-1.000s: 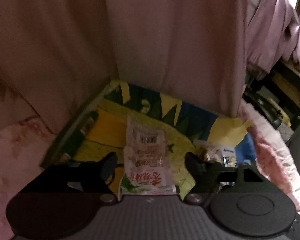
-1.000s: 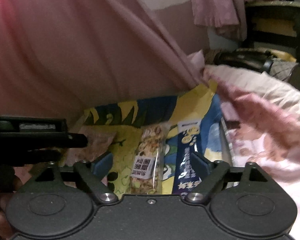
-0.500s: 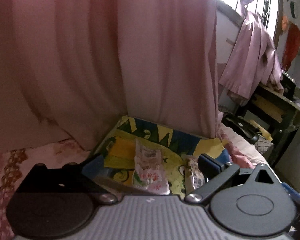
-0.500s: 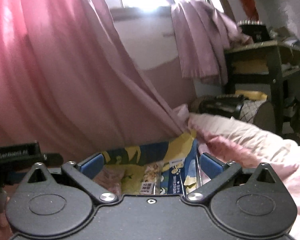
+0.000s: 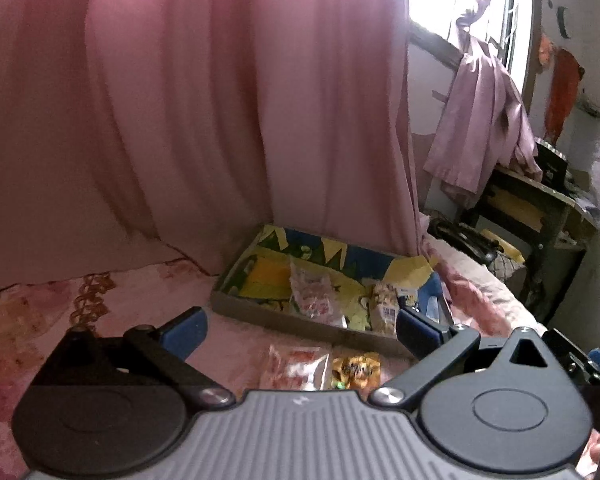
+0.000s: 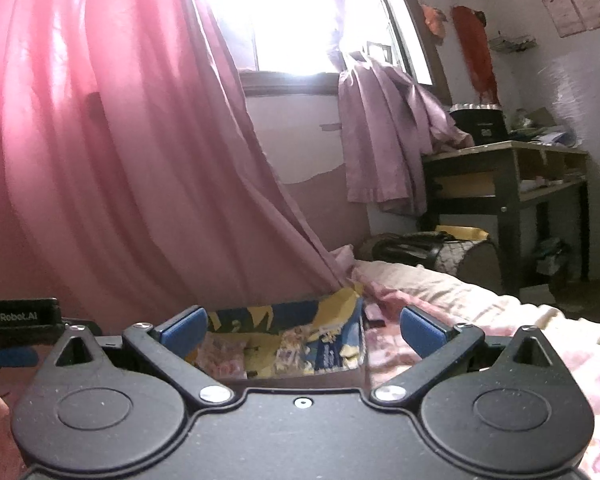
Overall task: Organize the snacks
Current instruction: 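Withdraw both tools from the tray back toward the loose snacks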
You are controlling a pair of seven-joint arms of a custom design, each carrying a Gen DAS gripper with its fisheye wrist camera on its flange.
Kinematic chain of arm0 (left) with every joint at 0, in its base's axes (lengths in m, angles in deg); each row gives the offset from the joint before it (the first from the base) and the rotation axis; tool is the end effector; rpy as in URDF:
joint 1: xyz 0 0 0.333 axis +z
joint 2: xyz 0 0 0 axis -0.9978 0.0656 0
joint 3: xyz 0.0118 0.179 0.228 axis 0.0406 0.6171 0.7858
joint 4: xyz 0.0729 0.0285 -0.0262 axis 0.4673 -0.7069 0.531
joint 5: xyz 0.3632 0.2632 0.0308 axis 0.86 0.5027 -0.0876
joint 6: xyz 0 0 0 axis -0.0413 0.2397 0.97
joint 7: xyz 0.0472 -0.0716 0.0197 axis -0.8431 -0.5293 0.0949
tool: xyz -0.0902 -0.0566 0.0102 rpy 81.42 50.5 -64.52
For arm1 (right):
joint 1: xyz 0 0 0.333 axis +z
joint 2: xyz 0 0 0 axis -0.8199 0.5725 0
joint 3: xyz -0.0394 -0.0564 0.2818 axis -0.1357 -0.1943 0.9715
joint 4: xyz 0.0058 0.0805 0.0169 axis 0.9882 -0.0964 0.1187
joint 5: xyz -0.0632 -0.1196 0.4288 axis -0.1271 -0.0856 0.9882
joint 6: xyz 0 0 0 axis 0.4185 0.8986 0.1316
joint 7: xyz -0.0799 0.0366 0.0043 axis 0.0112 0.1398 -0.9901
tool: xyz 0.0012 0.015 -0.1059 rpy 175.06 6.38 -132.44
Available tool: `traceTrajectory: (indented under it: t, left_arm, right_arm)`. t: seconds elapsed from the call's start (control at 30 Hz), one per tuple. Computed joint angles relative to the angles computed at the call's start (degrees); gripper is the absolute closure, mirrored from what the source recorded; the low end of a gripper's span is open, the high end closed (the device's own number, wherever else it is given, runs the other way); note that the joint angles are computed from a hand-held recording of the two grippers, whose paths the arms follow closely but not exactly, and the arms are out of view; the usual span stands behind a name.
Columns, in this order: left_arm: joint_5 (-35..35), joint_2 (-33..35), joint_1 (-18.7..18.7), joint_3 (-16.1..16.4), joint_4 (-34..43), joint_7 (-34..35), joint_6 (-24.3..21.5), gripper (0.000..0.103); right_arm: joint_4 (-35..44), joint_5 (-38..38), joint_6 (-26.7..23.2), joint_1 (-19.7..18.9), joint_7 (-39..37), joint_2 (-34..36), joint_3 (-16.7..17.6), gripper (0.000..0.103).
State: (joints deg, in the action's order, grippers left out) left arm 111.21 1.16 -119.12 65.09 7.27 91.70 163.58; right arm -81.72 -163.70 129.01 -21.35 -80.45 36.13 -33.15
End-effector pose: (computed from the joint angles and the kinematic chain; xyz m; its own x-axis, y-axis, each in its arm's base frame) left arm 0.7069 -0.4335 0.4694 -0.1659 -0.9622 0.2161 -0.4751 -0.1141 -0.8725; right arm 0.6557 0.3830 0.4453 -0.2706 -0.9501 -0.1554 -0.1494 0.2010 -0.9681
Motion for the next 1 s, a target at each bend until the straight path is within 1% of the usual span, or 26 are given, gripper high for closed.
traceTrajectory:
  t: [0.1, 0.17, 0.27, 0.43, 0.63, 0.73, 0.9, 1.0]
  left_arm:
    - [2.19, -3.91, -0.98, 1.02, -5.99, -1.56, 1.80, 0.000]
    - [3.41, -6.27, -1.15, 1.12, -9.55, -2.76, 2.82, 0.000]
    - [6.26, -9.54, -1.68, 1.88, -14.43, -5.94, 4.29, 0.000]
    - [10.17, -13.17, -0.81, 0.52, -19.61, -8.07, 4.27, 0.000]
    - [16.66, -16.80, 0.34, -1.43, -24.33, -12.16, 2.74, 0.000]
    - [19.48, -17.93, 1.34, -3.00, -25.85, -13.45, 1.62, 0.000]
    - [20.54, -18.82, 3.87, -6.38, -27.30, -12.49, 0.48, 0.000]
    - [20.54, -18.76, 4.68, -7.49, -27.55, -11.48, 0.10, 0.000]
  right_arm:
    - [-3.39, 0.98, -2.62, 0.96, -0.21, -2.43, 0.95, 0.001]
    - [-5.03, 1.82, -4.25, 1.26, -0.38, -3.58, 1.86, 0.001]
    - [-7.08, 3.96, -6.33, 1.44, -0.86, -5.07, 3.29, 0.001]
    - [-9.29, 6.99, -9.36, 1.92, -1.61, -6.66, 5.24, 0.001]
    - [-10.00, 10.62, -9.10, 1.92, -2.09, -7.25, 6.35, 0.001]
    - [-10.38, 12.74, -8.73, 1.90, -2.73, -7.51, 6.64, 0.001]
    - [-10.76, 16.37, -7.34, 1.62, -5.16, -7.77, 6.97, 0.001]
    - [-10.18, 18.81, -6.38, 1.40, -8.04, -7.21, 6.96, 0.001]
